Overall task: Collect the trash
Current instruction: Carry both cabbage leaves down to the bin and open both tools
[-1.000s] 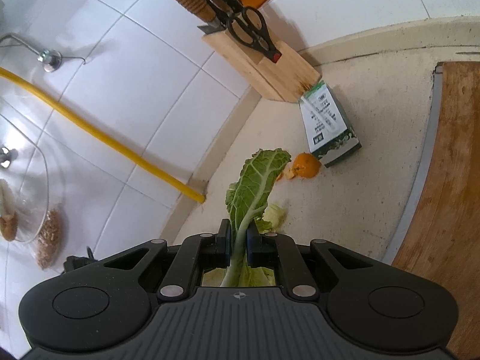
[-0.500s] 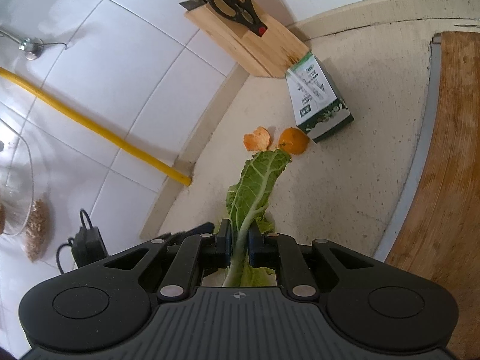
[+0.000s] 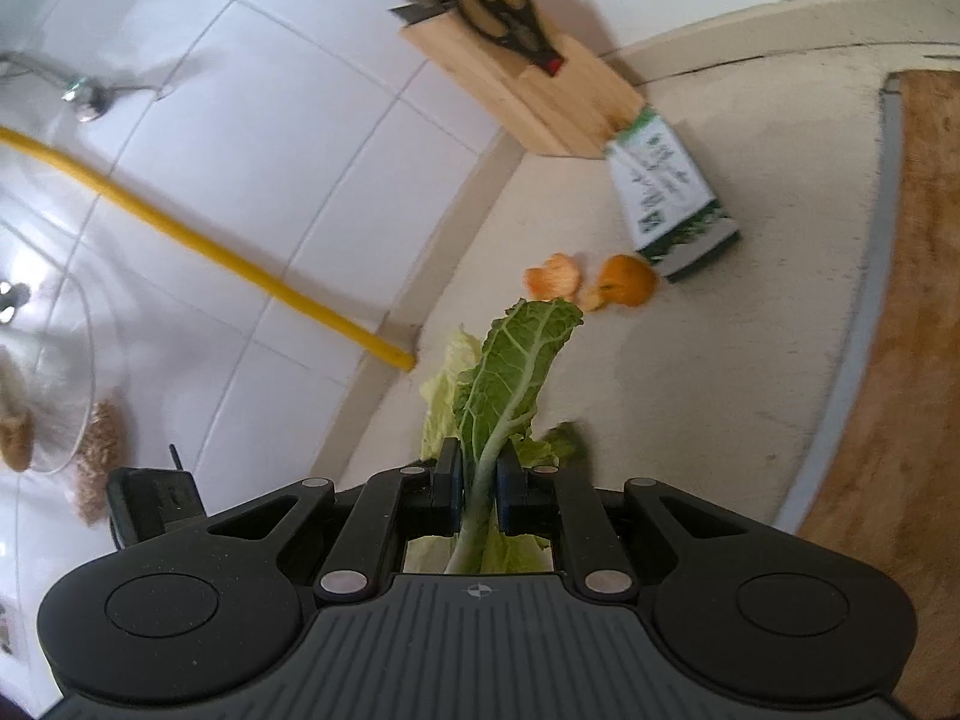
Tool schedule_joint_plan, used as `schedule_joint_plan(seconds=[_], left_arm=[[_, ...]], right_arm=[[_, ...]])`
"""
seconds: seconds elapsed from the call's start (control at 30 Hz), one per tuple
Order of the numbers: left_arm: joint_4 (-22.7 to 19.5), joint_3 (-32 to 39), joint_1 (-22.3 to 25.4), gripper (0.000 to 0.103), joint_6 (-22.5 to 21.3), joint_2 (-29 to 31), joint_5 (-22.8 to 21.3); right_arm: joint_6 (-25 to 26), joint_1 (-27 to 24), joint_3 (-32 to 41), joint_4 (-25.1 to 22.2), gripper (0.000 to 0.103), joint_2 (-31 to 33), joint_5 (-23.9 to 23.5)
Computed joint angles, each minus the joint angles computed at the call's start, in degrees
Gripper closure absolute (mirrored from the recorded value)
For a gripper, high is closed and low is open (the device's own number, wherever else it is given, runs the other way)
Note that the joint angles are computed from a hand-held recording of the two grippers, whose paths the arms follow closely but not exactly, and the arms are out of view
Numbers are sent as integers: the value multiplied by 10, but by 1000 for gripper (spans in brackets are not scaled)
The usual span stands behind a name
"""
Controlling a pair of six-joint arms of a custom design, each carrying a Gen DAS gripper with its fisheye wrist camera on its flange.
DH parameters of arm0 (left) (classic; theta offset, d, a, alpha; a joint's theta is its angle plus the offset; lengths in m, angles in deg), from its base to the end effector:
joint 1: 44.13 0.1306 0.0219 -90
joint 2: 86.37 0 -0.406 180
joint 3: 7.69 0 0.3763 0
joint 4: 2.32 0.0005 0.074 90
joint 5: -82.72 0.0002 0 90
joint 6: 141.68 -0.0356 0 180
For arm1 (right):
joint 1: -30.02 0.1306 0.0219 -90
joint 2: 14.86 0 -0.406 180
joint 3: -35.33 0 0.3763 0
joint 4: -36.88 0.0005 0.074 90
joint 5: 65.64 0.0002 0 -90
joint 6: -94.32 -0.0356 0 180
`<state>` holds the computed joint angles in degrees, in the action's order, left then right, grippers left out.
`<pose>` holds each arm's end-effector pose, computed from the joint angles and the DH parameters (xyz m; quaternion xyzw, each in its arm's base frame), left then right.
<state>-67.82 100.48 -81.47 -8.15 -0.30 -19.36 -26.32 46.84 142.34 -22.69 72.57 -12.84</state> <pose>0.3394 -0.2502 0.6023 -0.0909 0.9098 -0.1816 0.3621 0.4118 0.1464 0.5964 -0.0305 0.8689 0.4258 0.2504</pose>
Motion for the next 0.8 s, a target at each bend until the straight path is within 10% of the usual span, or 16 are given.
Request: schedule_joint_plan(seconds=[0.37,0.8], left_arm=[[-33,-65,-35,99,87,-110,-101],[-226,-126,-124,99,300,-218,-250]], right_arm=[[11,90,39,-7,86,27,-33],[38,223,94,-37,86,92,-47]])
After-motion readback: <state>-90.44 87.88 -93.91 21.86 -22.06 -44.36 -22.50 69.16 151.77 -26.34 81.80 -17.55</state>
